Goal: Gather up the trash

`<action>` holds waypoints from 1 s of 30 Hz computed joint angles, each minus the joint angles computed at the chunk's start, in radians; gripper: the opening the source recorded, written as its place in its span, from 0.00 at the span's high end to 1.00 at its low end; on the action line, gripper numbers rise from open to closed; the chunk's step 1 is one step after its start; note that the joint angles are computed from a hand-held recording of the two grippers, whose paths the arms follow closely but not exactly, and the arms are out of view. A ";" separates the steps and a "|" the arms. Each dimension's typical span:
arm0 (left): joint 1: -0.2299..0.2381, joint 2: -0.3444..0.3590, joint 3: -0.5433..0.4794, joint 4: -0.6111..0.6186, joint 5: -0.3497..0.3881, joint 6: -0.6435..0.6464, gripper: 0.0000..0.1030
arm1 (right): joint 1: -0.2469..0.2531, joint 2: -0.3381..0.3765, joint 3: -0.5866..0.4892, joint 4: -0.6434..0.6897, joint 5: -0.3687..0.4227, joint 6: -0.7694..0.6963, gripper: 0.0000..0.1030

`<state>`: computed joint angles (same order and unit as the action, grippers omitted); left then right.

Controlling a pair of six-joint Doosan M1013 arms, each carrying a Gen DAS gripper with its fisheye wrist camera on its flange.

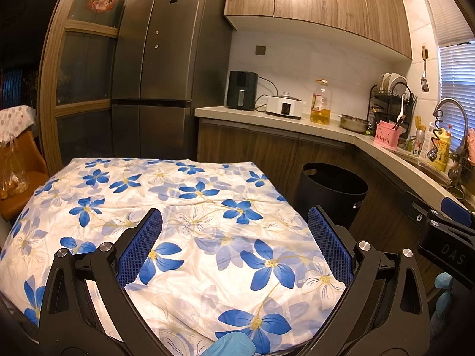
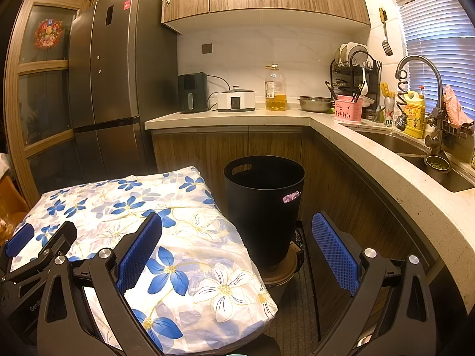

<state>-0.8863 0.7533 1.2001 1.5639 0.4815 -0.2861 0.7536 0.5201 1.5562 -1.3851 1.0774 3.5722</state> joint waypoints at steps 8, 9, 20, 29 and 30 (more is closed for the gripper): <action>0.000 0.001 0.000 0.001 -0.001 0.001 0.06 | 0.000 0.000 -0.002 0.002 0.000 -0.001 0.06; 0.000 0.000 0.001 0.002 -0.002 -0.001 0.06 | 0.000 0.000 0.000 0.000 0.000 0.001 0.06; 0.002 0.001 -0.001 -0.007 -0.018 0.036 0.20 | 0.002 0.000 0.000 0.003 0.004 0.007 0.06; 0.002 0.002 0.005 0.004 -0.008 0.021 0.18 | 0.003 -0.002 0.002 0.001 0.004 0.013 0.06; 0.001 0.001 0.006 0.005 -0.007 0.020 0.18 | 0.003 -0.003 0.003 0.001 0.005 0.014 0.06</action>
